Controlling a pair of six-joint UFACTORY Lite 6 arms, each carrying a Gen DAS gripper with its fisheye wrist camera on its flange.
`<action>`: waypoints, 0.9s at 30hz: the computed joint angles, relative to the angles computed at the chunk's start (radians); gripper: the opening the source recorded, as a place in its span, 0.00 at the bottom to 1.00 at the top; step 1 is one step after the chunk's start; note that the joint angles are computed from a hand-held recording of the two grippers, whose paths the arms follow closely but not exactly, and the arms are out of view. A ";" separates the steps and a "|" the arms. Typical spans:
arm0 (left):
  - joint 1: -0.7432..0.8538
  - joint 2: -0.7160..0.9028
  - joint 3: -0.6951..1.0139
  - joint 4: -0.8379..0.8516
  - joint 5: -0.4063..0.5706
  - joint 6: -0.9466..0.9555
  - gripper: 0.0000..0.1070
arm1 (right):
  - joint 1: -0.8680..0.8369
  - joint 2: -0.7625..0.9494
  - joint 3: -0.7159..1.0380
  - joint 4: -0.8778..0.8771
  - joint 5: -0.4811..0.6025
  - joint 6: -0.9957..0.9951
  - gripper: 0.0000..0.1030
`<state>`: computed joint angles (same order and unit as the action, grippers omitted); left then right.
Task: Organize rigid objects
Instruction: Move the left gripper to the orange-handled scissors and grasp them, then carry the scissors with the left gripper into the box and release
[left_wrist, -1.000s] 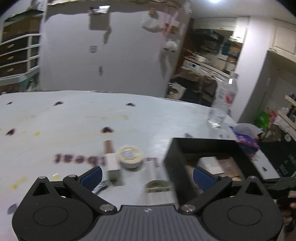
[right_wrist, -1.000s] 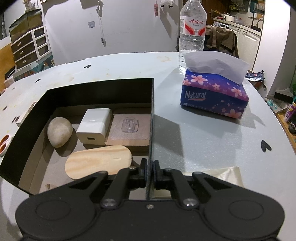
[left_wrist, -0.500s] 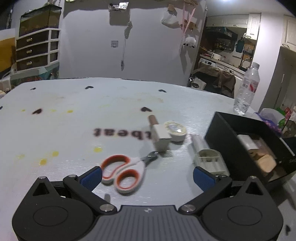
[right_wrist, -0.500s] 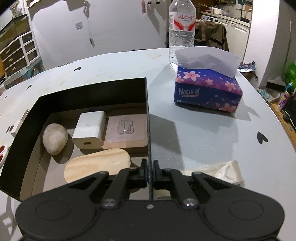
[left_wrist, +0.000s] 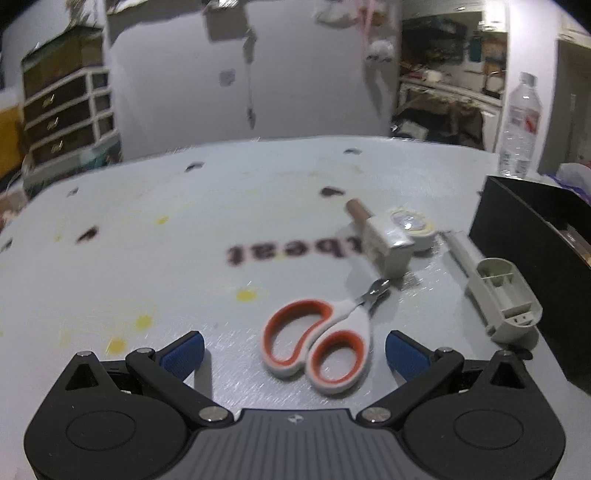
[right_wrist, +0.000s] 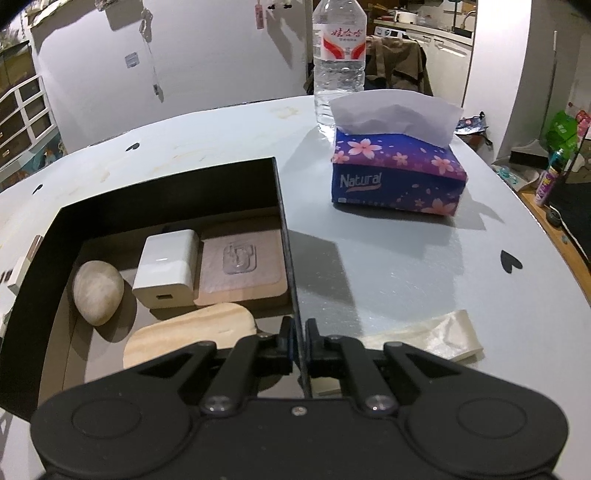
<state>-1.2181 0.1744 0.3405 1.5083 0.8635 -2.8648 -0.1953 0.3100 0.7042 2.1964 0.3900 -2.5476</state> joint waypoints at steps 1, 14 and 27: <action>0.001 0.013 0.002 0.020 0.007 -0.014 0.96 | 0.001 0.000 -0.001 0.007 0.001 -0.003 0.07; 0.001 0.037 0.007 0.092 0.052 -0.071 0.60 | -0.009 0.003 -0.006 0.008 0.021 -0.007 0.07; -0.076 -0.174 -0.055 -0.071 0.085 -0.023 0.60 | -0.011 0.000 -0.009 0.002 0.025 -0.010 0.07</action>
<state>-1.2937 0.0009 0.2859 1.4373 0.9489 -2.8880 -0.2059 0.3095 0.6949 2.1988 0.4149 -2.5576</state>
